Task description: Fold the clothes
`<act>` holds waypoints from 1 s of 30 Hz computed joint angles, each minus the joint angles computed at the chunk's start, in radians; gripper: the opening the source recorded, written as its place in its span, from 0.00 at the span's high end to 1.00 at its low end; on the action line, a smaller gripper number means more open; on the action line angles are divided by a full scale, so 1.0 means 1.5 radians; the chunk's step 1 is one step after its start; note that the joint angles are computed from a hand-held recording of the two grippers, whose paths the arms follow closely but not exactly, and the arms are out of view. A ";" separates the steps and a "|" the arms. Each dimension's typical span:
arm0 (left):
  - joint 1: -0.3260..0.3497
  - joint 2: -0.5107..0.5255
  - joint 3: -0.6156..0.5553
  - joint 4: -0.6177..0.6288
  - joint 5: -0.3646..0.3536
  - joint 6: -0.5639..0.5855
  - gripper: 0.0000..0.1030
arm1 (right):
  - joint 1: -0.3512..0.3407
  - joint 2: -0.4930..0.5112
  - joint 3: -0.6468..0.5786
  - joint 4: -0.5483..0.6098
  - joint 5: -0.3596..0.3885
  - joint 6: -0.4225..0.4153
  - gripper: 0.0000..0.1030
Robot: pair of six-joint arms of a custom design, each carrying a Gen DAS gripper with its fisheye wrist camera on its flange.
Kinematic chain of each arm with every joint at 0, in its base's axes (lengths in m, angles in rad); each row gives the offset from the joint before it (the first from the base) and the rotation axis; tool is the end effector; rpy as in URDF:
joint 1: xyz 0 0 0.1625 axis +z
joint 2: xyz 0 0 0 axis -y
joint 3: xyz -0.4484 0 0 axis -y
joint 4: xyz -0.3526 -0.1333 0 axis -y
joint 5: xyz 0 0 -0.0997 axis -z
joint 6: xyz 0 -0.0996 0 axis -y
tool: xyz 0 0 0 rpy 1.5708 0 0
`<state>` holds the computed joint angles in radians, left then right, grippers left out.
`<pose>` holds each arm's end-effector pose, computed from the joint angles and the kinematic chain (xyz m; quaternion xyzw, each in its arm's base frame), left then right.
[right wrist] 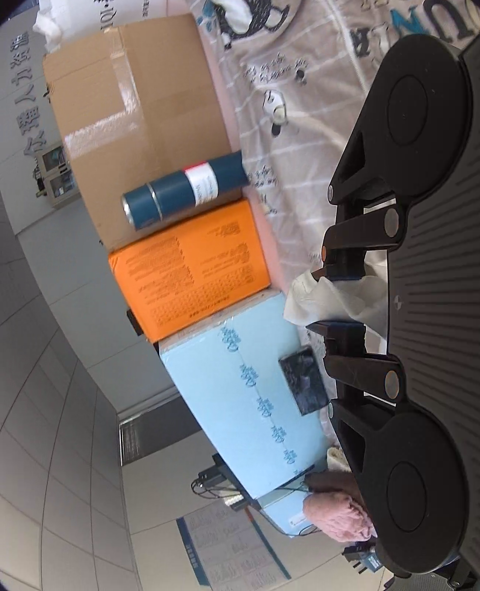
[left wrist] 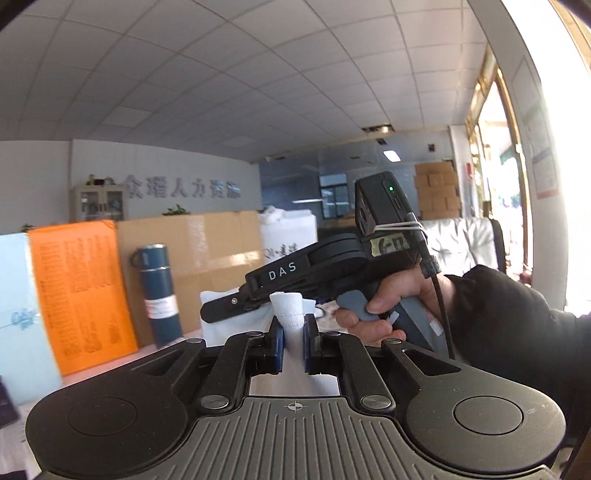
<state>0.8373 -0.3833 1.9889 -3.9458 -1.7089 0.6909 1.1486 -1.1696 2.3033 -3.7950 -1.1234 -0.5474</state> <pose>-0.2753 -0.4840 -0.0237 -0.6239 -0.6830 0.3729 0.0719 -0.0235 -0.4828 0.3028 0.1670 -0.8249 0.5358 0.0679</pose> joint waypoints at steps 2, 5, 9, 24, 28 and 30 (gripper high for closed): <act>0.008 -0.008 0.028 -0.070 0.024 -0.020 0.92 | 0.035 0.020 -0.024 0.013 -0.009 0.004 0.84; 0.022 -0.016 0.053 -0.145 0.064 -0.057 0.92 | 0.091 0.064 -0.073 0.049 -0.038 0.017 0.85; 0.035 -0.026 0.086 -0.219 0.127 -0.109 0.92 | 0.155 0.126 -0.137 0.107 -0.089 0.020 0.85; 0.108 -0.091 0.218 -0.220 0.300 -0.321 0.91 | 0.295 0.348 -0.325 0.244 -0.327 -0.028 0.85; 0.119 -0.113 0.222 -0.174 0.301 -0.340 0.88 | 0.288 0.353 -0.337 0.257 -0.301 0.011 0.66; 0.117 -0.112 0.228 -0.175 0.312 -0.348 0.81 | 0.282 0.345 -0.332 0.245 -0.273 0.033 0.54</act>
<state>1.0128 -0.5517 2.3308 -4.2079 -1.2404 0.1684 1.5721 -0.6524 1.8053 -3.4273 -1.5329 -0.4984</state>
